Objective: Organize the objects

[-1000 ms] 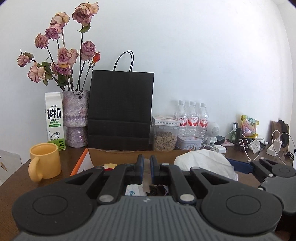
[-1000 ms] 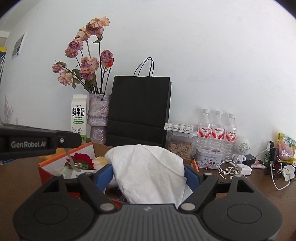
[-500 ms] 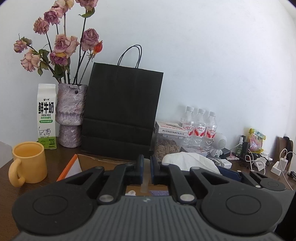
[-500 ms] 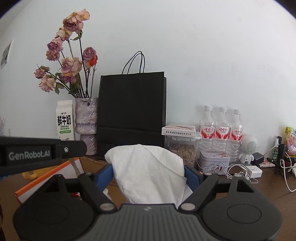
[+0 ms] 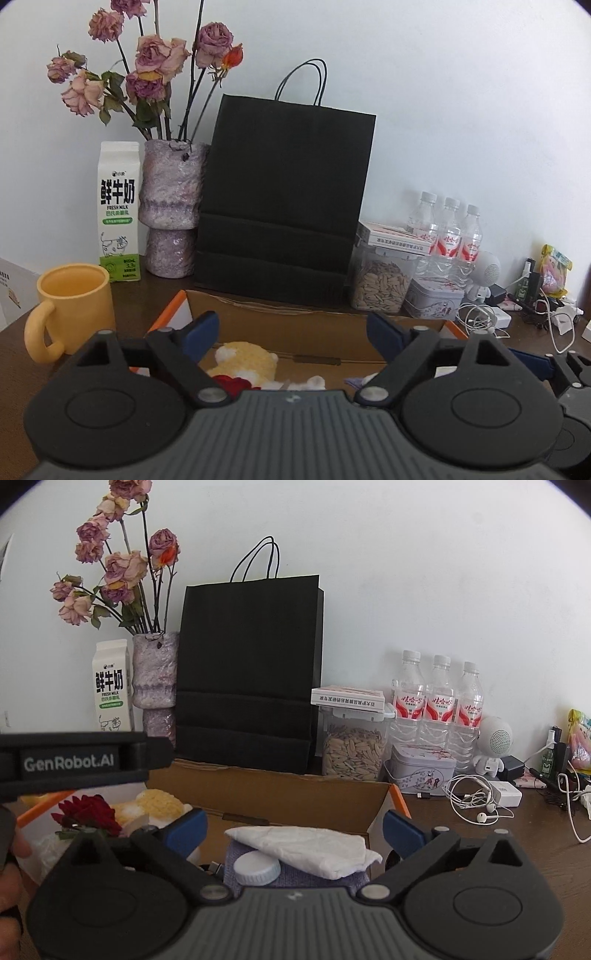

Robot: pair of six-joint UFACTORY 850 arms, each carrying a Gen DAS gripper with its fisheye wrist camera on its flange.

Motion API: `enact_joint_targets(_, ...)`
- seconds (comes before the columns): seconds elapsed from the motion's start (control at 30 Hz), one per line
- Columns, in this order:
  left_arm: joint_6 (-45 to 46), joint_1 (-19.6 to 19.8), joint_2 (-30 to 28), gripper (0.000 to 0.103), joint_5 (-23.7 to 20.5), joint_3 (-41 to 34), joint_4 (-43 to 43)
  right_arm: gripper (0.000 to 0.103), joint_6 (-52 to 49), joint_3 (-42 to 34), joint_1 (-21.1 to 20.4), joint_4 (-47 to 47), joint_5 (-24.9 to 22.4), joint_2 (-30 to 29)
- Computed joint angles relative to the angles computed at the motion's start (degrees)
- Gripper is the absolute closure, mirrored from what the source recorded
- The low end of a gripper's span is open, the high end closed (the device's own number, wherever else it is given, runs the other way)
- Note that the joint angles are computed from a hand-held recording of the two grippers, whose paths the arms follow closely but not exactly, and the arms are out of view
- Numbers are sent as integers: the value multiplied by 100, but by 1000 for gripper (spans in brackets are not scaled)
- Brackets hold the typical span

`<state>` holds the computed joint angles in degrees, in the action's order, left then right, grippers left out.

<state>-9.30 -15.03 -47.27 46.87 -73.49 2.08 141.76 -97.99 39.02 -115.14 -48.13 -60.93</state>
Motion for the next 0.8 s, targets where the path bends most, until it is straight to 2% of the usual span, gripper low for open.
enact_joint_targets(0.03, 2, 7, 12, 0, 7, 14, -9, 1, 4, 11, 8, -9, -18, -5)
enact_joint_targets(0.37, 120, 1, 66, 0, 173, 184, -206, 0, 319, 342, 99, -299, -366, 133)
enact_joint_targets(0.6, 139, 9, 148, 0, 549, 439, -341, 0, 425, 609, 155, -368, -563, 253)
enact_joint_targets(0.8, 119, 21, 226, 0, 1201, 864, -431, 0, 620, 1066, 290, -436, -982, 446)
